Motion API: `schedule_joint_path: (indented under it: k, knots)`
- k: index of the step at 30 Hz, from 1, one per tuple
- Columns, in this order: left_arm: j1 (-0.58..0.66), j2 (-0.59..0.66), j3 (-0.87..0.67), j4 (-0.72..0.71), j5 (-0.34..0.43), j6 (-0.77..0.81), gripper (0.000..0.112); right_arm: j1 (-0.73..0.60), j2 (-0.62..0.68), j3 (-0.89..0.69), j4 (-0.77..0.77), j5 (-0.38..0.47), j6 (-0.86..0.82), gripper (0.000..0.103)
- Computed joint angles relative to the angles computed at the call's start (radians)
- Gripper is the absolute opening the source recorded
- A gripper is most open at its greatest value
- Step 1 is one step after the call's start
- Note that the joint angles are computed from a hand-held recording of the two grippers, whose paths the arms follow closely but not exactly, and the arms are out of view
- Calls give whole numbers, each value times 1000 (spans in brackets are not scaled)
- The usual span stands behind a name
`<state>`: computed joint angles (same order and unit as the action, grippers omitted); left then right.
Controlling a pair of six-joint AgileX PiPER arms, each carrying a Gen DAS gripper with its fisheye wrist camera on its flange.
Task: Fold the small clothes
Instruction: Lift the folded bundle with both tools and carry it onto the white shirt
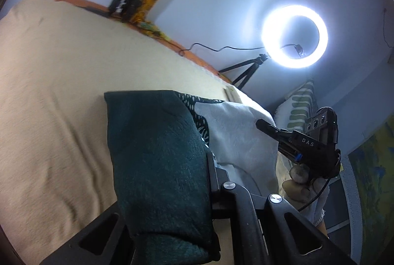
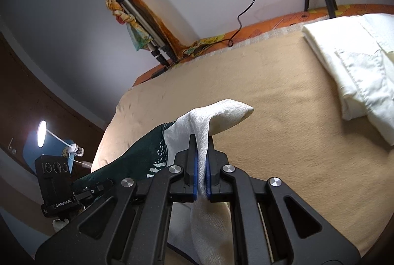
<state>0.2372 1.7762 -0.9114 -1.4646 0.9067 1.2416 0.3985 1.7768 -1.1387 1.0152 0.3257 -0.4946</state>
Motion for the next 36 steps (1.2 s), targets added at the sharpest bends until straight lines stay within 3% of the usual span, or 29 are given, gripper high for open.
schedule_joint_path:
  k: [10,18,22,27,33,36]
  knots:
    - [-279,116,-278,-91,-141,-98,1,-230,-54,-114,-269,167,111,6]
    - [-474,264,-607,-17,-303,-292,1,-455,-25,-238,-186,290,-50,6]
    - [-563,361,-801,105,-372,-452,1,-554,20,-333,-185,358,-84,6]
    - [-665,521,-1077,377,-417,-733,1,-649,106,-492,-225,441,-90,6]
    - [-731,746,-1402,645,-303,-1044,1,-700,247,-639,-323,494,-77,6]
    - [-756,773,-1419,733,-288,-1116,4,-688,313,-680,-503,471,32,6]
